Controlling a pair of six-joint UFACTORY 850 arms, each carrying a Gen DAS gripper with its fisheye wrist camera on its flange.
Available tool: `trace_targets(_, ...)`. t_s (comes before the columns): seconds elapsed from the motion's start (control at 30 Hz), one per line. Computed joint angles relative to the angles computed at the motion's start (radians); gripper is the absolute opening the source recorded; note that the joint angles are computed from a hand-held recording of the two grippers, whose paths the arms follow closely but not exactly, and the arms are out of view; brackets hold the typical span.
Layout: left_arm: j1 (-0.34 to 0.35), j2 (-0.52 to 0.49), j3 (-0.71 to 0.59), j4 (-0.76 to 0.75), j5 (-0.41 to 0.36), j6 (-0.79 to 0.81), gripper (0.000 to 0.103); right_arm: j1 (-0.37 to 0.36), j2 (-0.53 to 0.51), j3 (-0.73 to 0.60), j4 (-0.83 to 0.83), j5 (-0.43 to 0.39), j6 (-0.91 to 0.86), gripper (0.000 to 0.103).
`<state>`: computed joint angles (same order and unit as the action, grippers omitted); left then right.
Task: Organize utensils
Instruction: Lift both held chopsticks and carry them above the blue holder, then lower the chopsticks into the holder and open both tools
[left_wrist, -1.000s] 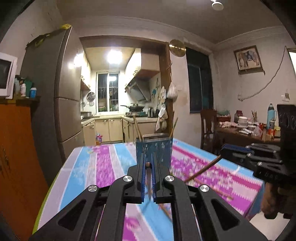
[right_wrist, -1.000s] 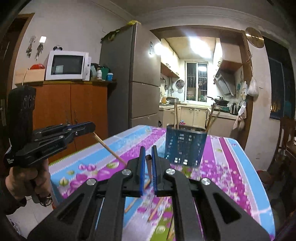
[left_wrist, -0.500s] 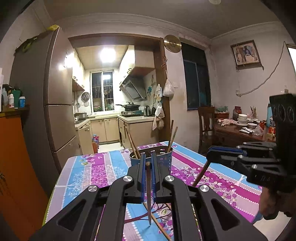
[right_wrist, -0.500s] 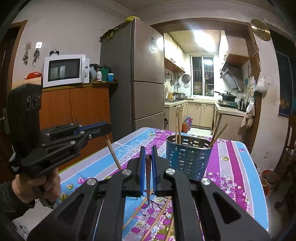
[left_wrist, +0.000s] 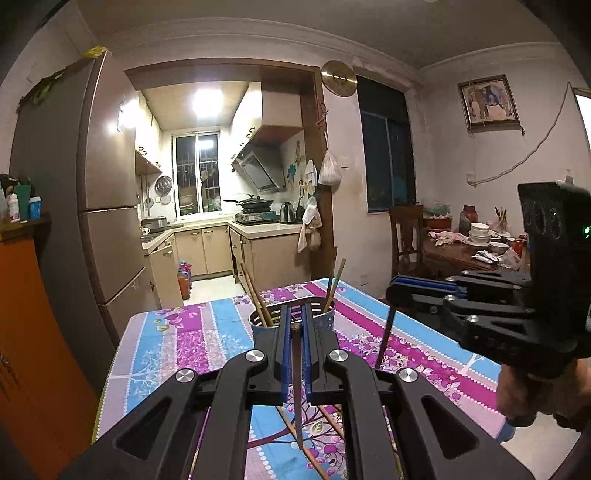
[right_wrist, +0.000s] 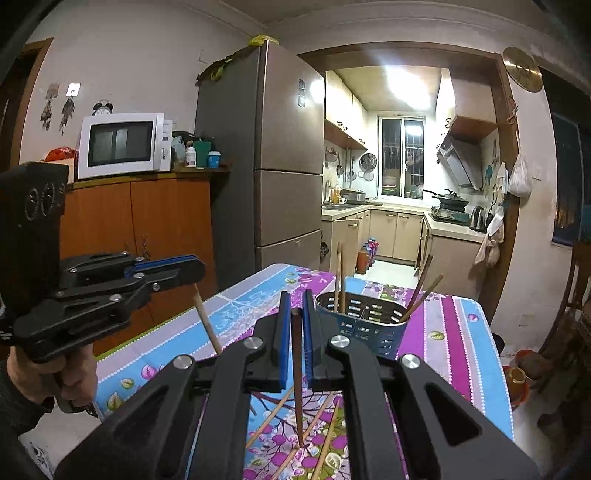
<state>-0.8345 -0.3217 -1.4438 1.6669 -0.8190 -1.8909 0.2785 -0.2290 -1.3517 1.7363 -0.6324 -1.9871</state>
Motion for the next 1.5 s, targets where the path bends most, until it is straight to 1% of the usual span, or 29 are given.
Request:
trace_targets(0.27,0.012,-0.032,-0.123,-0.057,0.019,0.111,0.007,-0.017,-0.033,-0.095,-0.008,-0.003,0.049,0.005)
trace_targets(0.43,0.039,-0.062,-0.235,-0.093,0.056,0.181,0.007,-0.034,-0.079,-0.22,-0.062,-0.006,0.156,0.005)
trace_targets(0.5,0.048,-0.079,-0.282,-0.107,0.059,0.212,0.007,-0.037,-0.103,-0.274,-0.087,0.0,0.197,0.005)
trace_targets(0.57,0.061,-0.11,-0.352,-0.135,0.063,0.263,0.007,-0.037,-0.138,-0.353,-0.13,0.01,0.254,0.005)
trace_targets(0.7,0.081,-0.166,-0.472,-0.173,0.067,0.335,0.007,-0.033,-0.191,-0.47,-0.181,0.029,0.314,0.005)
trace_targets(0.93,0.126,-0.292,-0.7,-0.241,0.084,0.453,0.007,-0.018,-0.341,-0.743,-0.339,0.057,0.49,0.005)
trace_targets(1.1,0.161,-0.385,-0.841,-0.313,0.101,0.535,0.007,-0.018,-0.46,-0.916,-0.459,0.036,0.649,0.005)
trace_targets(1.2,0.184,-0.433,-0.904,-0.366,0.119,0.577,0.007,-0.017,-0.503,-0.965,-0.501,0.029,0.693,0.005)
trace_targets(1.33,0.207,-0.457,-0.914,-0.384,0.148,0.568,0.007,-0.015,-0.542,-1.004,-0.543,0.025,0.739,0.005)
trace_targets(1.4,0.219,-0.486,-0.945,-0.419,0.158,0.593,0.007,-0.017,-0.566,-1.031,-0.565,0.019,0.768,0.005)
trace_targets(1.43,0.228,-0.516,-1.001,-0.463,0.155,0.644,0.007,-0.019,-0.583,-1.051,-0.58,0.012,0.789,0.005)
trace_targets(1.5,0.237,-0.537,-1.022,-0.485,0.163,0.661,0.007,-0.016,-0.607,-1.085,-0.609,0.006,0.825,0.005)
